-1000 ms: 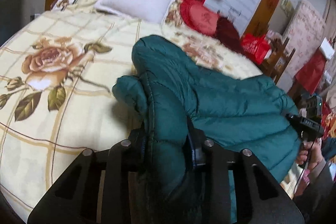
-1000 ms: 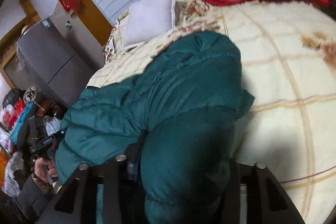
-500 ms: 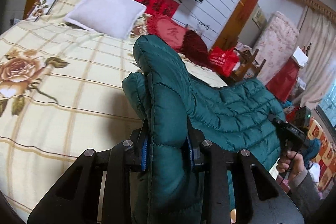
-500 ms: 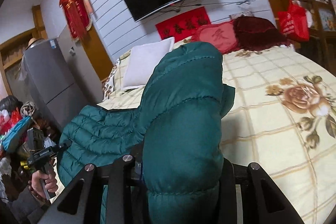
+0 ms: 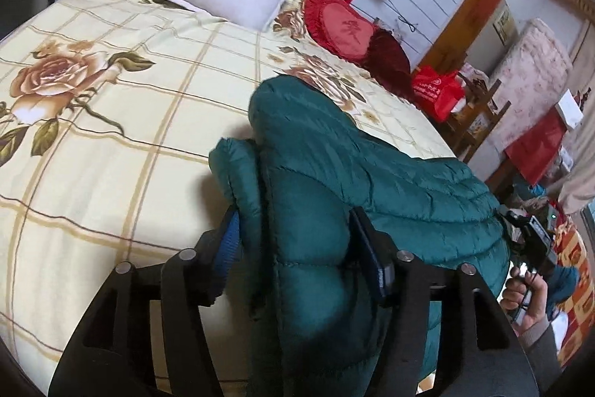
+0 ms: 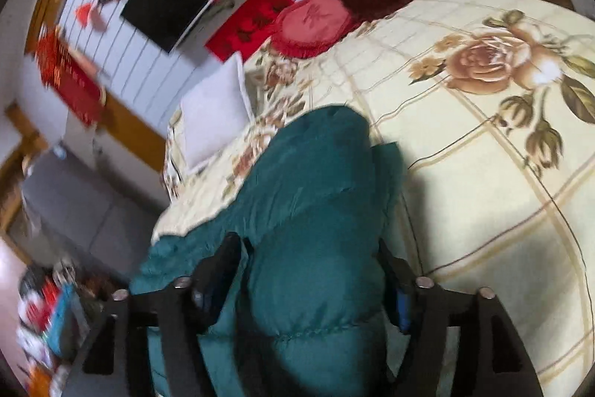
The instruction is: Fold large clothes
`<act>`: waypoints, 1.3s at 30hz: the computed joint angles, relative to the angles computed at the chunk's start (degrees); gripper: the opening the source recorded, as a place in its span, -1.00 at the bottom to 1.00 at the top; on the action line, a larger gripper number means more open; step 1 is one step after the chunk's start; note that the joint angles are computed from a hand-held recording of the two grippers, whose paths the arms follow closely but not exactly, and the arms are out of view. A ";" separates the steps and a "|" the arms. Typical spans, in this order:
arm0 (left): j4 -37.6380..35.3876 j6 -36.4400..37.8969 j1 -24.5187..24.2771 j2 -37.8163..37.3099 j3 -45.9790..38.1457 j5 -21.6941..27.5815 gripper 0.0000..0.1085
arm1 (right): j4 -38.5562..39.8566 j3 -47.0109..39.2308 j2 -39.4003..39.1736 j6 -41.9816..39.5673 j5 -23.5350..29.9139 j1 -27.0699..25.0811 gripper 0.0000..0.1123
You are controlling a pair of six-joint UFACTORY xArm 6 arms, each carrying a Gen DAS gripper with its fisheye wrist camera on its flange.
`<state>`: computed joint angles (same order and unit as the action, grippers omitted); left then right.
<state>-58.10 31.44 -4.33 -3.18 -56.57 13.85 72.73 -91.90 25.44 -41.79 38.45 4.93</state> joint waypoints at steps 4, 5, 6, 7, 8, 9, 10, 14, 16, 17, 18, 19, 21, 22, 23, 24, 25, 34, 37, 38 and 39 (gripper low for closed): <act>2.09 -3.02 0.09 -3.46 3.72 -2.97 0.18 | 1.94 6.64 -6.38 -2.16 -11.99 2.07 0.31; 5.55 -6.36 -0.64 -4.88 5.48 -6.15 0.18 | 2.68 9.34 -8.98 -3.79 -17.37 3.32 0.34; 7.12 -7.30 -1.37 -5.96 6.41 -8.56 0.18 | 1.42 11.02 -10.53 -3.85 -21.66 4.56 0.37; 9.39 -8.72 -1.70 -6.58 6.24 -9.25 0.18 | -0.08 12.41 -11.86 -4.52 -25.66 6.03 0.39; 13.55 -12.54 -1.74 -6.46 5.73 -9.34 0.18 | -3.43 13.02 -12.52 -3.39 -27.56 6.92 0.39; 19.54 -18.54 -1.70 -5.72 3.78 -7.73 0.18 | -9.17 13.29 -12.83 -0.13 -29.00 8.00 0.39; 25.54 -23.89 -1.98 -3.73 0.88 -6.48 0.18 | -15.17 13.06 -12.44 4.57 -29.45 8.48 0.39; 49.52 -41.74 -1.27 7.19 -12.11 2.40 0.18 | -39.15 7.40 -7.15 23.52 -25.41 9.48 0.39; 61.52 -52.02 -1.18 13.08 -17.84 7.91 0.18 | -51.14 1.99 -2.87 32.91 -19.30 9.14 0.39; 65.11 -55.04 -1.05 14.16 -18.52 9.08 0.18 | -57.14 0.49 -1.29 37.67 -17.89 8.94 0.39; 67.98 -58.54 -0.83 14.74 -17.77 8.53 0.18 | -63.14 -1.27 0.19 42.95 -16.22 8.99 0.39; 69.75 -61.90 -0.43 14.09 -15.32 5.58 0.19 | -66.74 -2.34 1.27 46.05 -15.12 9.03 0.42; 73.66 -67.64 0.01 12.52 -11.26 2.27 0.20 | -67.57 -4.26 3.60 45.60 -13.28 9.37 0.54; 76.74 -71.33 0.19 11.88 -9.85 1.26 0.20 | -67.65 -6.54 5.44 44.50 -11.67 9.58 0.62; 80.89 -75.73 0.33 11.50 -8.99 0.74 0.20 | -66.90 -8.28 6.88 42.93 -10.76 9.65 0.69; 84.72 -79.49 0.44 11.12 -8.35 0.66 0.20 | -65.74 -10.36 8.42 40.98 -9.59 9.75 0.72; 87.82 -82.58 0.55 11.14 -8.46 1.00 0.20 | -64.39 -12.49 10.01 39.32 -8.51 9.71 0.77; 80.10 -75.13 -0.44 8.55 -10.50 7.34 0.21 | -63.06 -12.43 7.86 37.15 -3.96 9.27 0.79; 76.95 -70.67 -1.60 0.29 -4.98 6.42 0.22 | -59.06 -1.21 -2.13 32.05 -9.28 9.34 0.79; 79.45 -71.75 -2.46 -2.88 -3.19 7.22 0.24 | -60.02 3.61 -6.64 32.22 -10.99 9.40 0.79; 81.04 -71.84 -3.50 -6.11 -1.17 7.92 0.30 | -61.51 7.40 -10.45 33.10 -11.50 9.44 0.79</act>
<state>22.94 -40.40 -7.83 -9.29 -57.74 21.77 11.22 -84.50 14.98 -8.68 26.95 14.37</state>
